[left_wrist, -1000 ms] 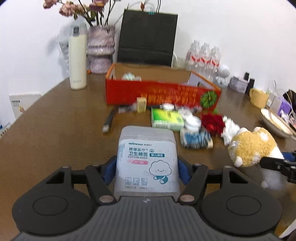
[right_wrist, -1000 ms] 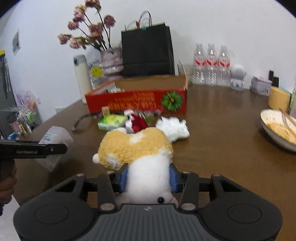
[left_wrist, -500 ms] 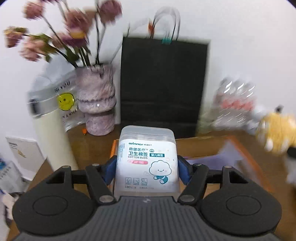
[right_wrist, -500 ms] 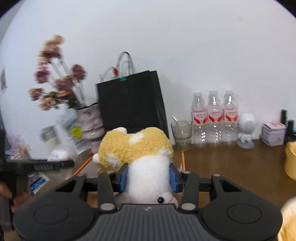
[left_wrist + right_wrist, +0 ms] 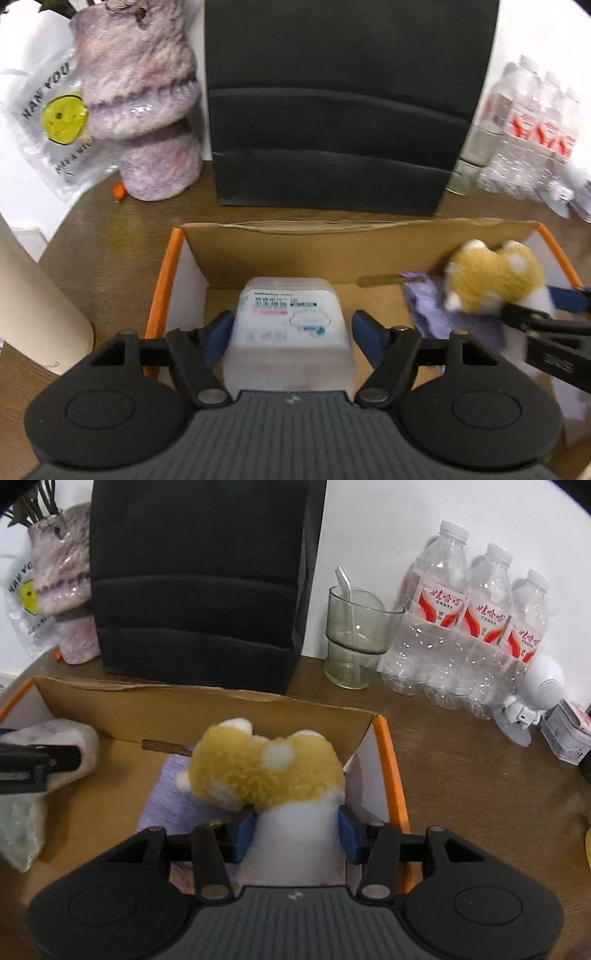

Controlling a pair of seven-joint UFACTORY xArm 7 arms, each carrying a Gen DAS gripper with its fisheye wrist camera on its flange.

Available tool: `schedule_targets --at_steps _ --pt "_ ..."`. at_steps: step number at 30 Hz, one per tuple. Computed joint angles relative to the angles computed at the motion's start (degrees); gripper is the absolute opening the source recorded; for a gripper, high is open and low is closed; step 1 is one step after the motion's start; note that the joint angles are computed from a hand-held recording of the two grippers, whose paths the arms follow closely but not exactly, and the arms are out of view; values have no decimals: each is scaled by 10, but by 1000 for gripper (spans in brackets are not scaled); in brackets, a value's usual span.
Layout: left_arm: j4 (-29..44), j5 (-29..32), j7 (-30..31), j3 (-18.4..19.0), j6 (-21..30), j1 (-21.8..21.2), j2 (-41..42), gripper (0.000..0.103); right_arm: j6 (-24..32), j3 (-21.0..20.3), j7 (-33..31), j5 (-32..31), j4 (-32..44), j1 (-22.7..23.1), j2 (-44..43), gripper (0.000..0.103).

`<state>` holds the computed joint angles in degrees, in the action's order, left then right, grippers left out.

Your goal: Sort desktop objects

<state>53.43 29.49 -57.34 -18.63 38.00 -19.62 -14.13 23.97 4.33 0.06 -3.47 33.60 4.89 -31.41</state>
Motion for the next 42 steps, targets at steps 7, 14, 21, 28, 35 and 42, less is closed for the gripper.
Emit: schedule_targets --at_steps 7,14,21,28,35,42 --pt "1 -24 38 -9 58 3 -93 77 105 -36 -42 38 43 28 -77 79" --pt "13 -104 78 -32 151 -8 -157 99 274 -74 -80 120 84 44 -137 80" --pt "31 -152 82 -54 247 -20 -171 103 341 -70 -62 141 63 18 -203 83" --pt "19 -107 36 -106 259 -3 -228 103 349 -62 -56 145 44 20 -270 88" --pt "-156 -38 -111 -210 86 17 -426 103 174 -63 -83 167 -180 48 -537 89" --pt "-186 -86 -136 -275 167 -10 -478 103 235 -47 -42 141 -260 35 -717 89"
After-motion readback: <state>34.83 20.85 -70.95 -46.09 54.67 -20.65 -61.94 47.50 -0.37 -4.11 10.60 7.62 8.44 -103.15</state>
